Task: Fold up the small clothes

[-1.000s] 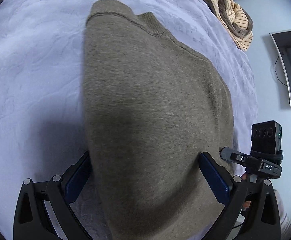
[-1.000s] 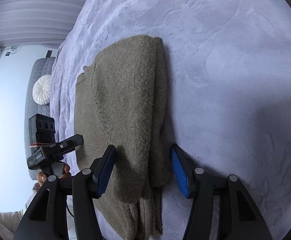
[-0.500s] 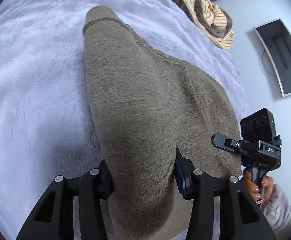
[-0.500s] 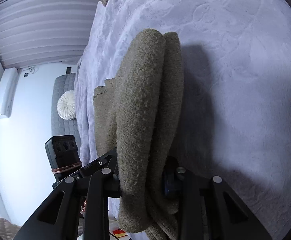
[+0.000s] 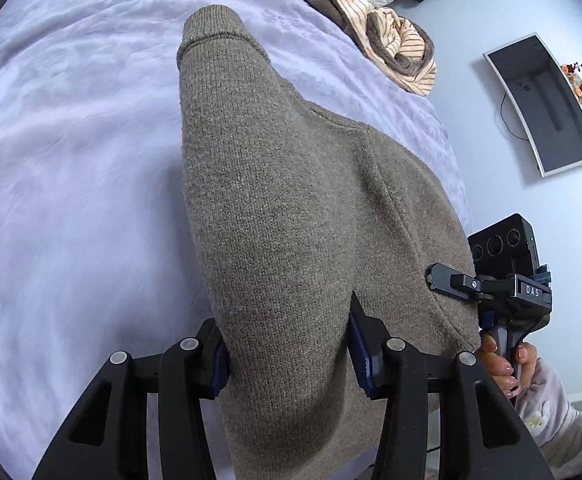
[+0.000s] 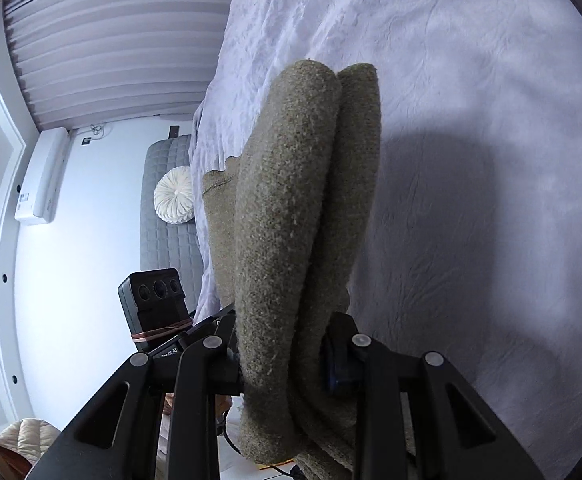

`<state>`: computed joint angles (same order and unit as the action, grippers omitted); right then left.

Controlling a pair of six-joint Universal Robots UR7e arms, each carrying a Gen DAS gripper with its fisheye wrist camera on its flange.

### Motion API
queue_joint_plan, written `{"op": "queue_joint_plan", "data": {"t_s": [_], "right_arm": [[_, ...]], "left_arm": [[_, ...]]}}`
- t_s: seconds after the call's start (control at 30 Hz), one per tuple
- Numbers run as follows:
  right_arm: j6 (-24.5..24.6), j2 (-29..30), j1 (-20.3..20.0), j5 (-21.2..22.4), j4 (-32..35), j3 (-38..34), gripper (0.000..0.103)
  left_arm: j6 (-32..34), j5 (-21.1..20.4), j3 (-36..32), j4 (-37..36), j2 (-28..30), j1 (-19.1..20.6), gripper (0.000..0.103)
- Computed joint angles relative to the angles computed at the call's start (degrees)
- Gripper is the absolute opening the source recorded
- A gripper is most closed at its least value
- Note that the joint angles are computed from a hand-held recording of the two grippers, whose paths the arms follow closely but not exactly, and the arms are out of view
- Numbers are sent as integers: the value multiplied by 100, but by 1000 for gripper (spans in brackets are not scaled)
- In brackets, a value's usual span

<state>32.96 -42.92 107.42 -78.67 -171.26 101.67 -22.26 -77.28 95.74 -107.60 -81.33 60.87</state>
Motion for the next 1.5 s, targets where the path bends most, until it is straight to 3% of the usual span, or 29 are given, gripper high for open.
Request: {"op": "queue_joint_plan", "data": {"t_s": [0.23, 0.47, 0.5, 0.6, 0.63, 0.8, 0.83, 0.93, 0.97, 1.0, 1.03, 1.17, 1.23, 1.37, 1.5], "right_arm": [[412, 441, 233, 171, -352, 199, 29], [372, 738, 345, -54, 18, 148, 30], [389, 751, 352, -160, 39, 159, 29], [455, 709, 418, -719, 227, 153, 30], [448, 670, 487, -1012, 442, 95, 31], [486, 437, 842, -2360, 1553, -209, 47], [556, 408, 927, -2604, 1746, -297, 47], [691, 282, 1177, -3237, 2202, -462, 45], [691, 267, 1253, -3325, 2251, -520, 34], [655, 230, 1315, -3336, 2233, -530, 13], [609, 206, 1375, -3335, 2252, -570, 10], [242, 72, 1588, -3149, 2285, -391, 9], [83, 240, 1704, -3209, 2623, -601, 9], [282, 484, 1799, -3761, 3505, -808, 9], [421, 470, 1652, -3914, 3607, -574, 5]], "left_arm": [[-491, 199, 536, 714, -898, 62, 50], [-733, 477, 1276, 892, -1573, 248, 50], [-723, 575, 1372, 846, -1653, 265, 51], [-759, 780, 1459, 839, -1796, 310, 68], [-830, 947, 1455, 920, -1815, 277, 81], [-1059, 1765, 1390, 1333, -2077, 7, 83], [-1130, 1939, 1378, 1439, -2105, -79, 83], [-1209, 2171, 1259, 1793, -2154, -221, 51], [-1201, 2082, 1209, 1842, -2158, -218, 48], [-1205, 1996, 1205, 1811, -2173, -256, 48], [-1138, 1896, 1220, 1756, -2209, -302, 48], [-971, 1607, 1330, 1498, -2066, -592, 47], [-1019, 1446, 1417, 1482, -1980, -663, 48], [-1166, 1623, 1667, 1690, -1977, -727, 48], [-1227, 1506, 1762, 1567, -2027, -616, 48]]}}
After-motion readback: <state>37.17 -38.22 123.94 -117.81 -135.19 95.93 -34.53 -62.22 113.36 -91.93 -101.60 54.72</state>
